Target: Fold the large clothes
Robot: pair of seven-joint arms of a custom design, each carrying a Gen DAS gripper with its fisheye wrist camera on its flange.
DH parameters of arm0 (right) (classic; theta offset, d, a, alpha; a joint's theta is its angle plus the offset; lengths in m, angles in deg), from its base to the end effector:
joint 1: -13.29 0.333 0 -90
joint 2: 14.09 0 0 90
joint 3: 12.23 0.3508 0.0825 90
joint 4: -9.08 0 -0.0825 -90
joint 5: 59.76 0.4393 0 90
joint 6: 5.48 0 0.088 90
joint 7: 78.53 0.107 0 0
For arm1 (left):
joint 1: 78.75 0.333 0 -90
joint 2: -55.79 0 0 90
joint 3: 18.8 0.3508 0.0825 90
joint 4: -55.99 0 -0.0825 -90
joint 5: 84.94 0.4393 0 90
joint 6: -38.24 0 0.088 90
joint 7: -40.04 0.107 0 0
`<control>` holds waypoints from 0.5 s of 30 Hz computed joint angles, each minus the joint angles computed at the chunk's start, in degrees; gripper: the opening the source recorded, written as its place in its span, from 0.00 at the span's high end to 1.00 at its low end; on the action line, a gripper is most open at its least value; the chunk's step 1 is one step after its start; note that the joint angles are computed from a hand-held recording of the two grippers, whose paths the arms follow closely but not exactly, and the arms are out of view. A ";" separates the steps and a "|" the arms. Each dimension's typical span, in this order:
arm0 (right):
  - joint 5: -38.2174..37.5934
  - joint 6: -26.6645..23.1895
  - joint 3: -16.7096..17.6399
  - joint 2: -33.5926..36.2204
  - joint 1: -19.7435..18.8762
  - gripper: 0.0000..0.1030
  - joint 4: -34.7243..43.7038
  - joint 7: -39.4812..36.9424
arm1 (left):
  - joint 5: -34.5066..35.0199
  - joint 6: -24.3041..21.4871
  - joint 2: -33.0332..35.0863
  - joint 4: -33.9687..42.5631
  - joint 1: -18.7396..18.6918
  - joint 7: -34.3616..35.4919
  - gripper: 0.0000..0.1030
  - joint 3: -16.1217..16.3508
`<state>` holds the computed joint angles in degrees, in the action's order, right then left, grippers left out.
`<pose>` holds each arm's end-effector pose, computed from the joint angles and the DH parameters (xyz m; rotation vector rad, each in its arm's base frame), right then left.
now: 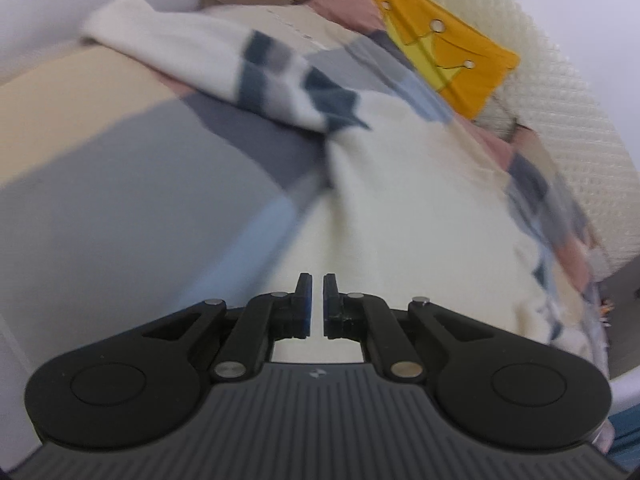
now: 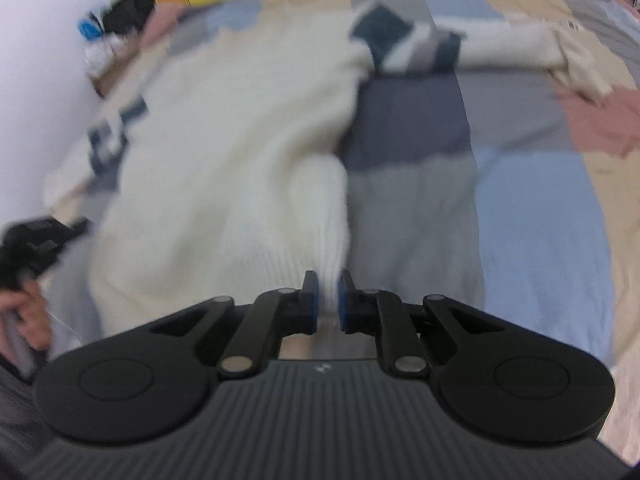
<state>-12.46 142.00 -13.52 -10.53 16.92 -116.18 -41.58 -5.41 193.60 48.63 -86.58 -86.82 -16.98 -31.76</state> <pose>0.6123 0.0129 0.3895 -2.0539 1.4698 -0.1334 0.4581 -0.2128 0.3430 -2.4416 0.7495 -0.9209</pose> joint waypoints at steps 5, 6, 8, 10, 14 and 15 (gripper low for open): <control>-2.99 -0.42 -0.10 1.08 0.08 0.87 -0.76 2.92 | -6.03 1.03 -3.69 -5.31 0.77 2.97 0.93 0.57; -2.72 -0.90 -0.10 1.31 -0.03 0.87 -0.49 3.04 | -5.92 1.49 -3.68 -5.69 1.10 2.32 0.88 0.38; -0.92 -2.04 -0.14 1.38 -0.52 0.86 0.00 2.46 | -3.38 4.10 -3.07 -6.02 2.06 -1.31 0.79 0.23; 0.26 -3.21 -0.16 1.10 -0.82 0.85 0.31 1.56 | 0.82 7.13 -1.24 -5.09 2.73 -5.10 0.73 0.27; 0.95 -4.15 -0.49 1.06 -1.21 0.73 0.67 2.72 | 2.70 8.14 1.99 -2.91 1.77 -6.49 0.66 0.40; 1.03 -5.02 -0.66 1.51 -1.43 0.68 1.24 3.47 | 2.97 8.07 2.45 -2.62 1.55 -6.78 0.65 0.53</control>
